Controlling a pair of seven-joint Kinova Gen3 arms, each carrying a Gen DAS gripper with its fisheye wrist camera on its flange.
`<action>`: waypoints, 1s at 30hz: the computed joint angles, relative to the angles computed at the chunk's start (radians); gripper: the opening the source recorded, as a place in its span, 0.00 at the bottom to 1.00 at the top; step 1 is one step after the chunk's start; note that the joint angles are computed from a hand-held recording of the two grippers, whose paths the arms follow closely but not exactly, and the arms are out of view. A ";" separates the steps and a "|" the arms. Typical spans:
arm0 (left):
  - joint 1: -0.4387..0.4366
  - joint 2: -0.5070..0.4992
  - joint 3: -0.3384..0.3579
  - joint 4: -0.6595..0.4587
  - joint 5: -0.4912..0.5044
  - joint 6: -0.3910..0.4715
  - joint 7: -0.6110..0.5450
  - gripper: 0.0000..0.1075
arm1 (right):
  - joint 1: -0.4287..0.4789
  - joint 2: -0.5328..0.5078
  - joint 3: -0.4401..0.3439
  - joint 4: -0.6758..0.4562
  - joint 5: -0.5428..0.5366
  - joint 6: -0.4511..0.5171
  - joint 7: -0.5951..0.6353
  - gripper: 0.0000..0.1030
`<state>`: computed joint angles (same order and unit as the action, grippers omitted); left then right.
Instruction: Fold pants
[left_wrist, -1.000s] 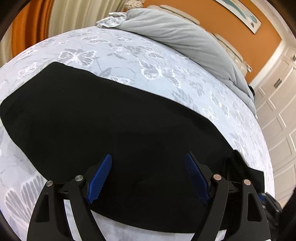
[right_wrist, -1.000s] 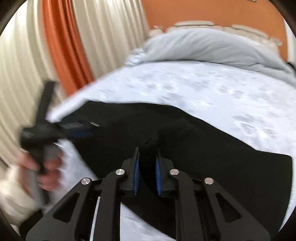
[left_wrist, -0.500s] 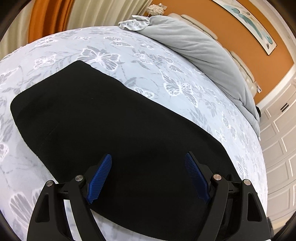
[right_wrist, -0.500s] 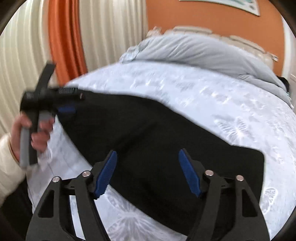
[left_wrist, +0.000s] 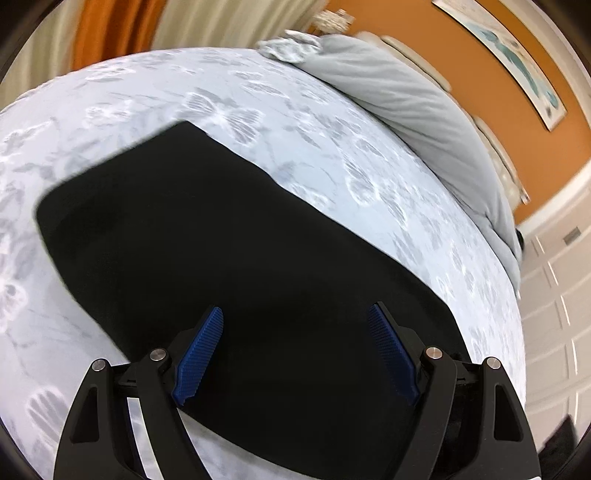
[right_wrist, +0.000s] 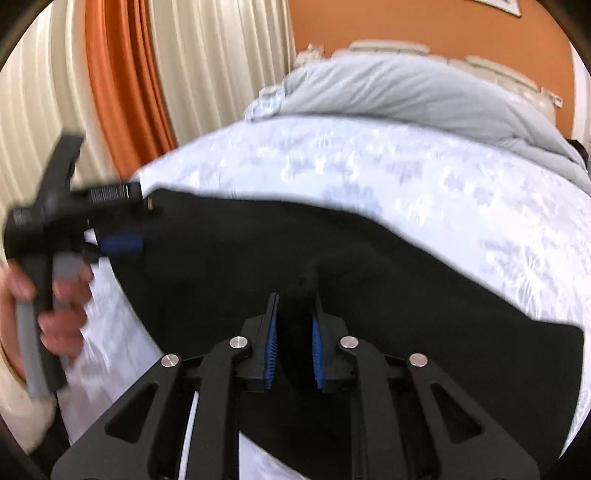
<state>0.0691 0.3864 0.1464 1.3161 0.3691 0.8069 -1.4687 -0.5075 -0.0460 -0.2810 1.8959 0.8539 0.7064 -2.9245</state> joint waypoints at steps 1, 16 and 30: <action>0.000 -0.010 -0.008 0.011 -0.010 -0.018 0.031 0.73 | 0.001 0.008 0.002 -0.015 0.014 -0.019 -0.008 0.14; -0.054 -0.068 -0.017 0.063 -0.253 -0.084 0.420 0.81 | 0.133 -0.169 -0.146 0.049 -0.024 0.180 -0.049 0.89; -0.263 0.052 0.249 0.033 -0.084 -0.082 0.278 0.18 | 0.252 -0.421 0.007 0.263 -0.173 0.111 -0.318 0.89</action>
<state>-0.1943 0.4385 0.3954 1.3489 0.2848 0.7248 -1.1909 -0.2553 -0.4674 -0.2737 2.1585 0.6808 0.8171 -3.2421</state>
